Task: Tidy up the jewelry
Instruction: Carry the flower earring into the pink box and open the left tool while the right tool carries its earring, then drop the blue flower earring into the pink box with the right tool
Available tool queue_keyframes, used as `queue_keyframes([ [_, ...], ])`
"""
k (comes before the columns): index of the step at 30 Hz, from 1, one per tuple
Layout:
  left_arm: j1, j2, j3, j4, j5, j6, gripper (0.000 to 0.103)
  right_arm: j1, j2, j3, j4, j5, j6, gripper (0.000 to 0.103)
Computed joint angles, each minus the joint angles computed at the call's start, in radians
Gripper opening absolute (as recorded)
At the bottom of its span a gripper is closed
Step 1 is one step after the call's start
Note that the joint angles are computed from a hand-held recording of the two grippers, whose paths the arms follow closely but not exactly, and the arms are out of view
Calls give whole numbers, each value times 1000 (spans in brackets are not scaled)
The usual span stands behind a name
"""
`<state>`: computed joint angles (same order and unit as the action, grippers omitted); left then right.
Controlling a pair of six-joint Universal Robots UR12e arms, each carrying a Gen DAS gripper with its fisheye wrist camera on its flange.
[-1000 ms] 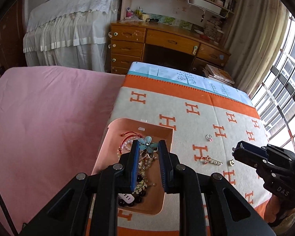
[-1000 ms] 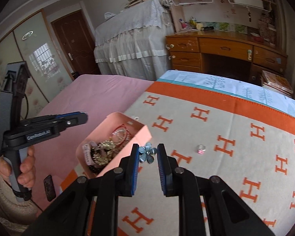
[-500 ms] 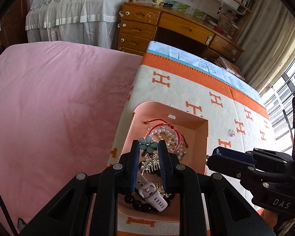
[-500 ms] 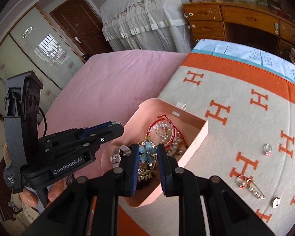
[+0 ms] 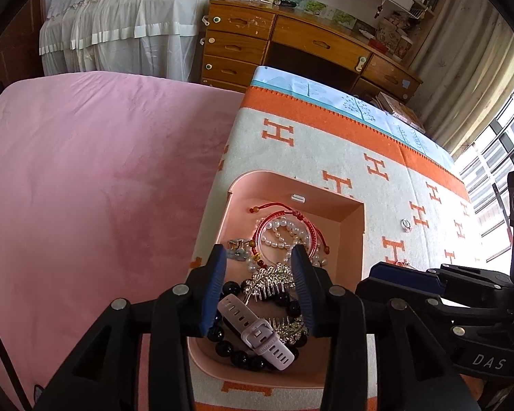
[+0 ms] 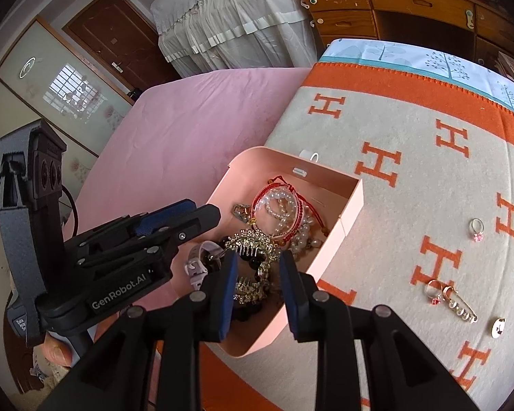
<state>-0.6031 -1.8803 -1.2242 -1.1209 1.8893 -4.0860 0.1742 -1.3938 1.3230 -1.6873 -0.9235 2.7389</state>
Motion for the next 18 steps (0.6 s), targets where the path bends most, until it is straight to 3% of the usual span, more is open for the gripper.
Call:
queue_keyframes([
  [2,-5,5,-2,4,16,-6,49,-2,-10,10,-20,-2,5,26],
  [12,-34,17,1,-2,61,-26,51,-22,-59,62,-80,-19,-3,26],
  [15,-44,14,8,-2,66,-25,60,-33,-76,83,-102,-22,-3,26],
  [18,-55,7,20,-6,68,-17,60,-50,-100,110,-124,-20,-3,26],
])
